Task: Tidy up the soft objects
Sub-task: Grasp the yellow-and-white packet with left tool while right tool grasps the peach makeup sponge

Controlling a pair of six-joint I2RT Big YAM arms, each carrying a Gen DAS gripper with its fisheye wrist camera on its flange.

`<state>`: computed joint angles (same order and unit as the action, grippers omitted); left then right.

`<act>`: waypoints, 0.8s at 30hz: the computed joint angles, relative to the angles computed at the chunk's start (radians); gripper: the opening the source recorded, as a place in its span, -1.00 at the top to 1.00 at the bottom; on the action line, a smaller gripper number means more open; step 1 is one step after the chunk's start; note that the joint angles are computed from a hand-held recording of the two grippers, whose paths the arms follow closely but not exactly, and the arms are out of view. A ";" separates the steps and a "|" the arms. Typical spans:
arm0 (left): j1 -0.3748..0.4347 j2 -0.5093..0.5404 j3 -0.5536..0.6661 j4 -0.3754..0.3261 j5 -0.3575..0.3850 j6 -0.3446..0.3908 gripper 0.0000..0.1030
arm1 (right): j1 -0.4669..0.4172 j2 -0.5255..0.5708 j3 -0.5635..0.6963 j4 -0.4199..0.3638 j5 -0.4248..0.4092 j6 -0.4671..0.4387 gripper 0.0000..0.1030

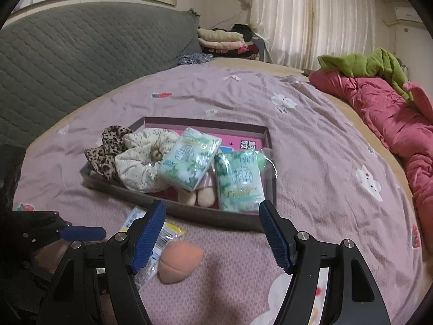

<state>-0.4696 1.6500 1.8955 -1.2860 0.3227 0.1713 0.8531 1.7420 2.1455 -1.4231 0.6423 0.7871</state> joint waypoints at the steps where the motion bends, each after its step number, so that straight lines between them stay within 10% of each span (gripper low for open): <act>1: -0.001 0.004 0.003 -0.010 0.003 -0.006 -0.24 | 0.001 -0.003 -0.005 -0.002 -0.005 0.009 -0.42; 13: -0.047 0.035 -0.004 -0.028 -0.146 -0.022 -0.45 | -0.011 -0.005 -0.046 -0.012 -0.144 0.053 -0.42; 24: -0.029 0.021 -0.029 0.002 -0.131 0.011 -0.46 | -0.040 0.047 -0.025 -0.019 -0.282 0.095 -0.41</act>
